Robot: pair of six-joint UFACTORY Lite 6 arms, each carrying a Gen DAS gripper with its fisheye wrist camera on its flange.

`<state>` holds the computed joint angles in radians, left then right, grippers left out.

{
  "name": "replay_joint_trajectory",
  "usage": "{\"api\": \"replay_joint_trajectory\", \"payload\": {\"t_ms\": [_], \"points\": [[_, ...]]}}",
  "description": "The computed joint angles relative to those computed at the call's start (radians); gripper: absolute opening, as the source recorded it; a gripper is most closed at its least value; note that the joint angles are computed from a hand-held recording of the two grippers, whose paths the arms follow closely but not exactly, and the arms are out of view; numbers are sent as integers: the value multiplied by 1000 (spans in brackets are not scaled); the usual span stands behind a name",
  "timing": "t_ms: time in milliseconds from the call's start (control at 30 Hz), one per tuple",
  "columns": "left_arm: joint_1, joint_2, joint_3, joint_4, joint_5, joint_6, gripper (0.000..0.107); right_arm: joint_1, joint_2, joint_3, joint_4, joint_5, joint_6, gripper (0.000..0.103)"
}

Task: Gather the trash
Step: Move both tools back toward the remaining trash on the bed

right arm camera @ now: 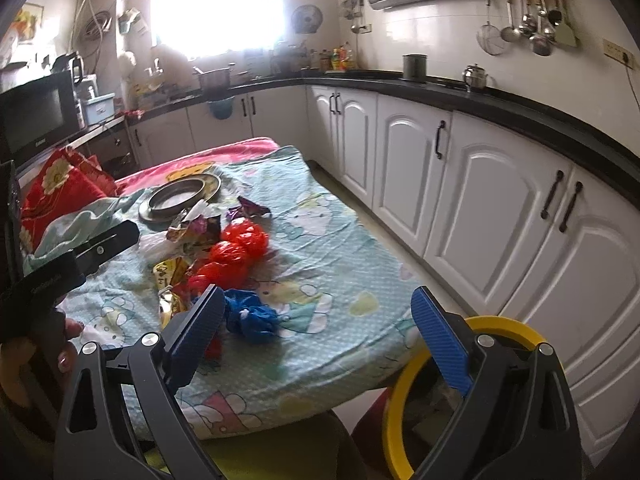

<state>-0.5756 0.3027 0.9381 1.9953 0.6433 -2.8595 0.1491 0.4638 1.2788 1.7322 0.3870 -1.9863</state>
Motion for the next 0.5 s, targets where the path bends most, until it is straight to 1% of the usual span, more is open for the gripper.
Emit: {"api": "replay_joint_trajectory", "payload": {"t_ms": [300,500], "points": [[94,4,-59,98,-35,-107,92,81,97,101,-58,-54,53,92],[155,33,-77,193,-63,-189,92,103,165,173,-115,-56,102,92]]}}
